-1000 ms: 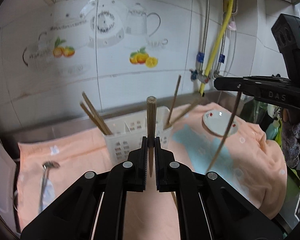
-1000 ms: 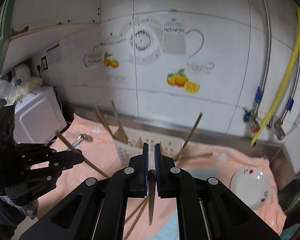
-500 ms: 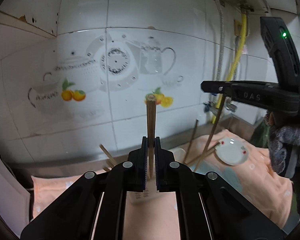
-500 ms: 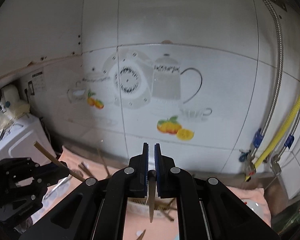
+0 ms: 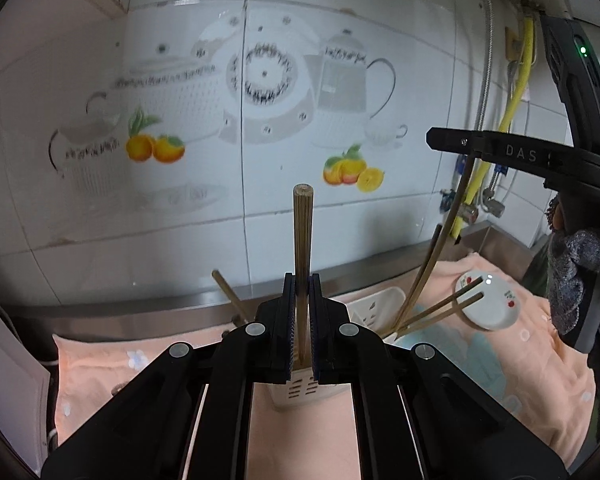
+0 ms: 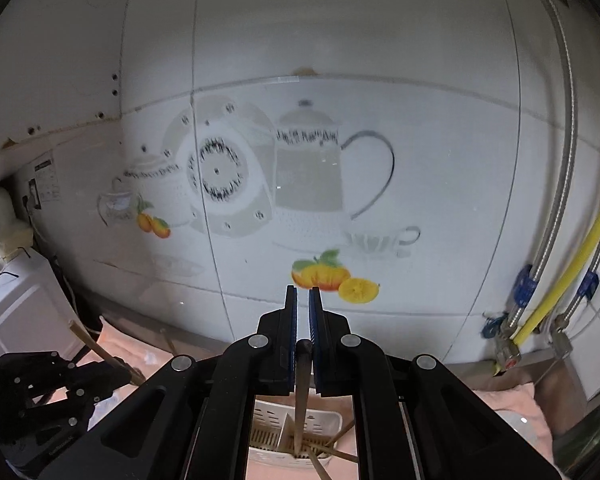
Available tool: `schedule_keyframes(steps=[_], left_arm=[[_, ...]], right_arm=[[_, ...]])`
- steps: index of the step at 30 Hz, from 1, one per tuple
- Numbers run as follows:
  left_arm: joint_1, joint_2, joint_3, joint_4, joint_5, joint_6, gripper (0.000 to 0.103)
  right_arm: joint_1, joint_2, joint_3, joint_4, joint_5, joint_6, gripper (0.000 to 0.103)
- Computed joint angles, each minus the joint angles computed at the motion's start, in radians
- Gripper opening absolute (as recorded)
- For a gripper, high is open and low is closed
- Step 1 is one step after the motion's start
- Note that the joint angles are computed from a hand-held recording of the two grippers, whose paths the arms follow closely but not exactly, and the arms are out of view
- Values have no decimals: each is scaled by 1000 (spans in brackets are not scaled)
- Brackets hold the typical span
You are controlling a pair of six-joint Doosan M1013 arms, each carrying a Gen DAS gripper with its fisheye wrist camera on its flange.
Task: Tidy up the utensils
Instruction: 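Lower the left tool's chopstick into the holder and open while the right tool releases its own, then move both tools back over the last chopsticks on the towel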
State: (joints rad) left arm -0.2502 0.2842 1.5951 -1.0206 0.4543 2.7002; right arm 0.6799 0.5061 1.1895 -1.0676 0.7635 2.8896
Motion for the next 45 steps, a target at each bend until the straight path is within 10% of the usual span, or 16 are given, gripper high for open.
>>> schedule_keyframes(steps=[22, 30, 45], left_arm=[[-1, 28, -6, 109, 16, -110, 6], [2, -6, 23, 37, -4, -39, 10], [36, -122, 177, -154, -38, 154, 60]], right_arm=[[-12, 12, 46, 84, 0, -26, 9], [16, -32, 102, 2, 20, 44, 27], [136, -114, 260, -122, 89, 187, 50]])
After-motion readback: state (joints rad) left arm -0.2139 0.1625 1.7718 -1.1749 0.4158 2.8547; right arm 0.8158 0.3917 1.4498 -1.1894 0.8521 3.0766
